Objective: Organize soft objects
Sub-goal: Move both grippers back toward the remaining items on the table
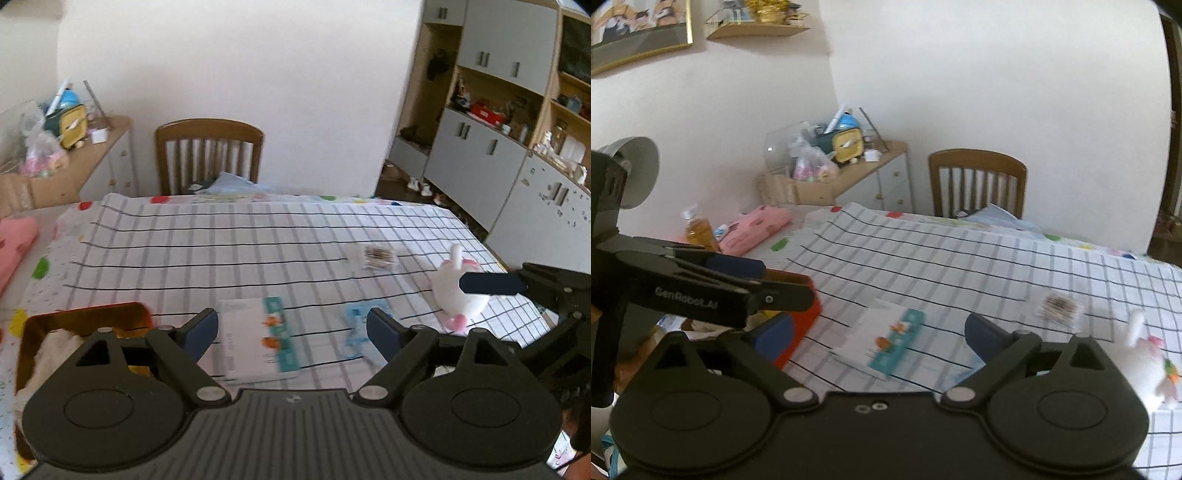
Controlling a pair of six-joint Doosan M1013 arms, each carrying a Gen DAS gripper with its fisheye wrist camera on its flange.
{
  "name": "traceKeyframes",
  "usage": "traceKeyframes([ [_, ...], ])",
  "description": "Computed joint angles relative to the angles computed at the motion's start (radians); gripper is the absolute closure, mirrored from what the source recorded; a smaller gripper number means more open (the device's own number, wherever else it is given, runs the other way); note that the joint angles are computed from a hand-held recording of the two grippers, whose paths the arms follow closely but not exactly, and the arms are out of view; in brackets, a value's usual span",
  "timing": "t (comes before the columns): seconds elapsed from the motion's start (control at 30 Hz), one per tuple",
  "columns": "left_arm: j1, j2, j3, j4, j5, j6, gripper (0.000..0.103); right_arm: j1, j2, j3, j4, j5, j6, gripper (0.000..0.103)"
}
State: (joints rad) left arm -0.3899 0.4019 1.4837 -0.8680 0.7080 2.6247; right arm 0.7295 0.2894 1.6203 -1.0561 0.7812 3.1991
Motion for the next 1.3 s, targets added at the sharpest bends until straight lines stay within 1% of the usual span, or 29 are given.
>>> traceKeyframes([
  [0.03, -0.007, -0.001, 0.004, 0.002, -0.005, -0.001, 0.014, -0.003, -0.009, 0.012, 0.001, 0.005, 0.001, 0.004],
  [0.1, -0.025, -0.003, 0.010, 0.013, -0.018, -0.010, 0.006, -0.011, -0.028, 0.036, 0.001, 0.013, 0.001, 0.004],
  [0.3, -0.068, 0.003, 0.023, 0.011, -0.047, -0.039, 0.006, -0.059, -0.090, 0.099, 0.027, 0.002, -0.030, 0.004],
  [0.47, -0.104, 0.014, 0.029, 0.038, -0.075, -0.072, 0.006, -0.123, -0.125, 0.119, 0.125, -0.037, -0.168, 0.004],
  [0.57, -0.121, 0.022, 0.027, 0.061, -0.087, -0.093, 0.006, -0.162, -0.137, 0.130, 0.196, -0.076, -0.244, 0.004],
  [0.67, -0.138, 0.037, 0.015, 0.087, -0.085, -0.123, 0.006, -0.196, -0.132, 0.125, 0.257, -0.087, -0.322, 0.003],
  [0.73, -0.147, 0.048, 0.006, 0.098, -0.074, -0.136, 0.006, -0.224, -0.125, 0.118, 0.322, -0.104, -0.394, 0.003],
  [0.83, -0.162, 0.061, -0.004, 0.115, -0.078, -0.147, 0.006, -0.256, -0.110, 0.102, 0.404, -0.109, -0.502, 0.003],
  [0.97, -0.182, 0.077, -0.018, 0.137, -0.080, -0.140, 0.006, -0.304, -0.079, 0.065, 0.550, -0.090, -0.691, 0.003],
  [1.07, -0.190, 0.090, -0.027, 0.133, -0.080, -0.127, 0.006, -0.344, -0.054, 0.037, 0.650, -0.072, -0.798, 0.003],
  [1.23, -0.200, 0.122, -0.057, 0.176, -0.068, -0.184, 0.006, -0.389, -0.008, -0.013, 0.730, -0.024, -0.897, 0.003],
  [1.3, -0.204, 0.134, -0.067, 0.198, -0.071, -0.207, 0.006, -0.405, 0.014, -0.039, 0.769, 0.007, -0.945, 0.003],
])
